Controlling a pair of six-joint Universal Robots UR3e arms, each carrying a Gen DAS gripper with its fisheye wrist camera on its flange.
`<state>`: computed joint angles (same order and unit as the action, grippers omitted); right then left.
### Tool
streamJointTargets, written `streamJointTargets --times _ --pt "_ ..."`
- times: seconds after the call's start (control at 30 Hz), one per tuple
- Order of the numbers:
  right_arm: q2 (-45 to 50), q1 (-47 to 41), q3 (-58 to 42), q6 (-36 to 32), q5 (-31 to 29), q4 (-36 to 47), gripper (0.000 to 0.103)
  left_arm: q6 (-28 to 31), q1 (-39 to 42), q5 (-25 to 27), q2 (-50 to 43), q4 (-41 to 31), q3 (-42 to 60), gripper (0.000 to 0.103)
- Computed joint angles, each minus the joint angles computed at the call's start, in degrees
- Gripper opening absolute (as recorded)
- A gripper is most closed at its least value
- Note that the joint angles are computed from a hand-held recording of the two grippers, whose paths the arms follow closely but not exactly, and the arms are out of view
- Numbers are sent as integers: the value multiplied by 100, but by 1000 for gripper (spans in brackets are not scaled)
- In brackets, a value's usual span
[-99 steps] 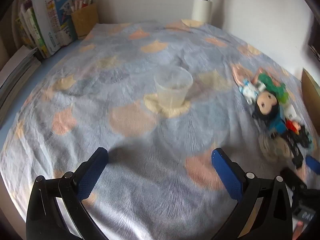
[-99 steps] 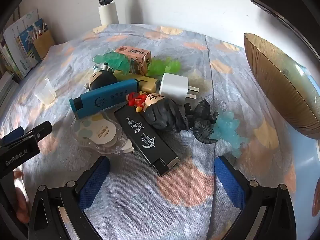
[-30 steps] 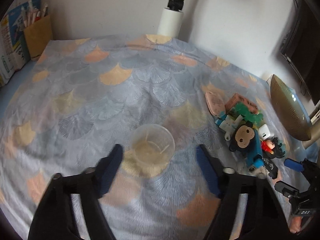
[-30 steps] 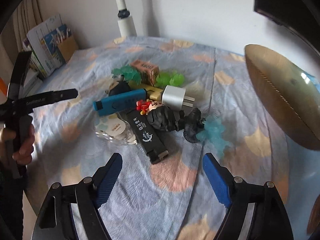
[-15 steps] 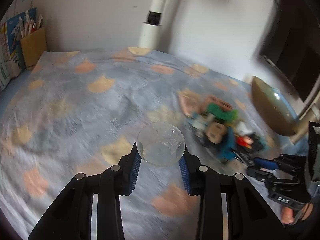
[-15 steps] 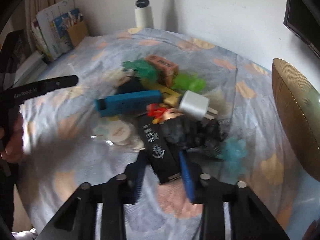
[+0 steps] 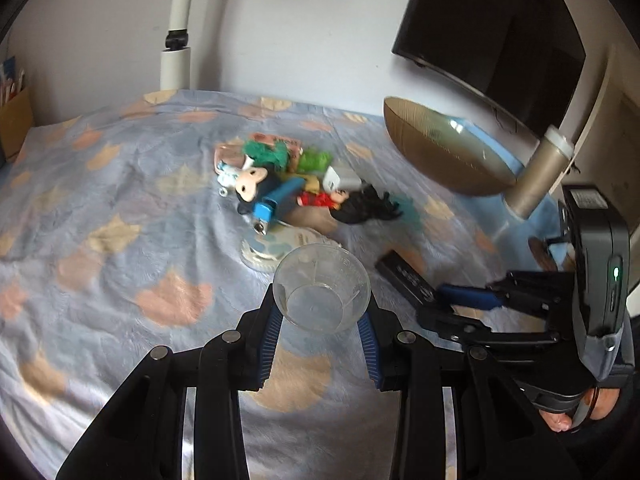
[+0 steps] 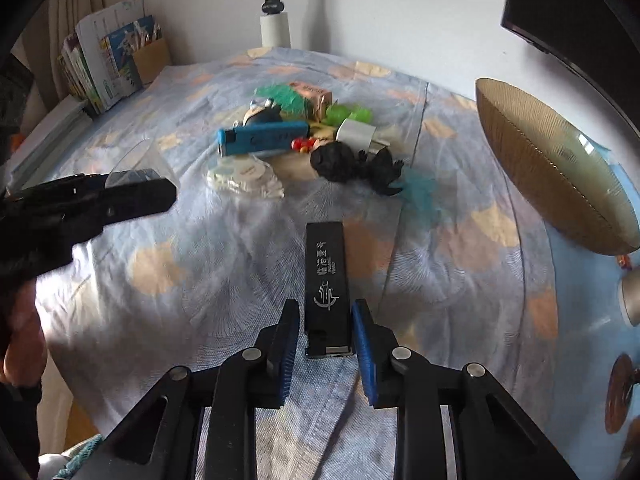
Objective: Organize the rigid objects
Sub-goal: 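Grasp the clear plastic cup with the left gripper while the right grasps the black USB stick, then carry the cup and USB stick over the golden bowl and open both grippers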
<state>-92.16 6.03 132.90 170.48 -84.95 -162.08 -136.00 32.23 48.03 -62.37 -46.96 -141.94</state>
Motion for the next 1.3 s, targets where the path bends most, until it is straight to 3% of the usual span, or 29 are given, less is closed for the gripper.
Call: streamJointTargets --times 0.2,0.27,0.37,0.53,0.7,0.8,0.93,1.03,1.17,1.3 --pt "202 0 189 84 120 -486 32 -45 -62 63 315 -107 -70 33" --pt "216 58 300 130 13 -734 24 -219 -220 143 230 107 -62 33" --pt "-118 -267 564 88 387 -742 24 -512 -567 247 -11 362 175 33" --pt "-2013 -1833 657 -451 1336 467 24 -1593 -1810 521 -1117 1492 1279 33" --pt "-2659 -3239 42 -960 1848 1375 24 -2402 -2983 755 -2500 1927 2993 33" --pt "-2299 -3650 -443 -932 1873 1305 24 -2870 -3630 1084 -3544 1958 4314 33" --pt "-1516 -4038 -954 -441 2069 612 24 -3331 -4137 1203 -4725 1735 5699 33" --pt "-752 -3963 -1197 -158 1898 122 24 -3573 -4467 1330 -5623 1481 6613 33" --pt "133 -3837 -1321 -44 1707 -17 24 -3770 -4663 1332 -6330 1384 7201 33" --pt "78 -3942 -875 -211 1695 -216 24 -3765 -4805 1434 -6753 1219 7665 33"
